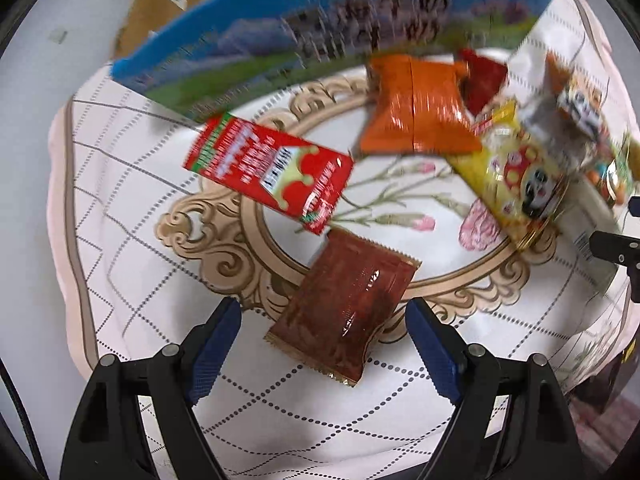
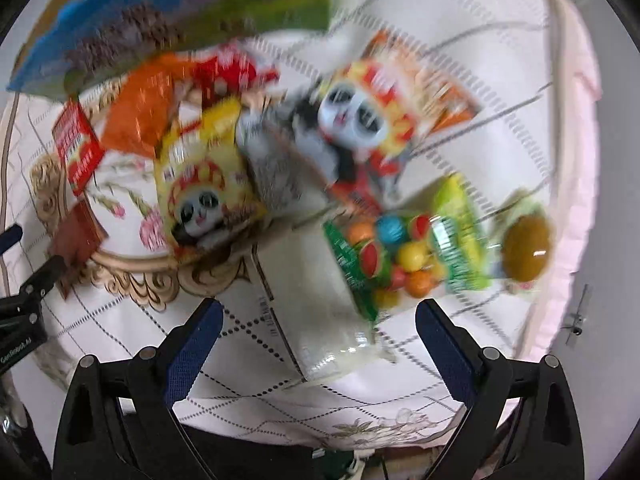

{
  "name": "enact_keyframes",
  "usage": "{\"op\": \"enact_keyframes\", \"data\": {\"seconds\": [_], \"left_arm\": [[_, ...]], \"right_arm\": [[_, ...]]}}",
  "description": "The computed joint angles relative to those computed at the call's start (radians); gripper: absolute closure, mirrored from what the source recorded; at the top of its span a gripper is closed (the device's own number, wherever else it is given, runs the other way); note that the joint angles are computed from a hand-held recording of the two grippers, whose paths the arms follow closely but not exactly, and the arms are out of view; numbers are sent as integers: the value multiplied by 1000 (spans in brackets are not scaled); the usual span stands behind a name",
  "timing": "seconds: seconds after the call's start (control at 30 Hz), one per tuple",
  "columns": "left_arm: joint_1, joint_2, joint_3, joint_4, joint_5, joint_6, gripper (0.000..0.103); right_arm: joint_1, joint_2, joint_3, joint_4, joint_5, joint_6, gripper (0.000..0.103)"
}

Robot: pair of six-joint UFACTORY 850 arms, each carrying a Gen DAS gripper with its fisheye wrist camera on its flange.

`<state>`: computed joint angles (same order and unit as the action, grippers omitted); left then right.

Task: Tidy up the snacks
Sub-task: 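Grasp the brown spicy strip packet with the left tool while the right tool grasps the white bar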

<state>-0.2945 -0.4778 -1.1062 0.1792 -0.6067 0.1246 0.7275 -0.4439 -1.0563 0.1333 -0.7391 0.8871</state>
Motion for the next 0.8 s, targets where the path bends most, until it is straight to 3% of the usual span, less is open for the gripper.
{"op": "enact_keyframes", "data": {"seconds": [0.07,0.2,0.3,0.33,0.4,0.63,0.73,0.8], "left_arm": [[-5,-20,-8,14,-12,4,19],[-19,-66,-29,59,-37,6,19],[-19,-89,-38,37,-42,36,19],[-17,-92,-41,17,-42,45,20],[4,-99,-51,-64,-57,84,35],[48,-72,-26,-225,-110,111,38],[31,-60,4,-194,-86,102,36],[6,-65,13,-162,-73,68,34]], "right_arm": [[-7,-12,14,77,31,-58,6],[21,-33,-8,11,0,19,32],[29,-11,13,56,37,28,43],[33,-4,16,69,44,36,44],[38,17,38,107,73,41,45],[62,51,76,268,130,-53,45],[69,18,47,260,97,-50,44],[67,2,46,278,100,-61,36]]}}
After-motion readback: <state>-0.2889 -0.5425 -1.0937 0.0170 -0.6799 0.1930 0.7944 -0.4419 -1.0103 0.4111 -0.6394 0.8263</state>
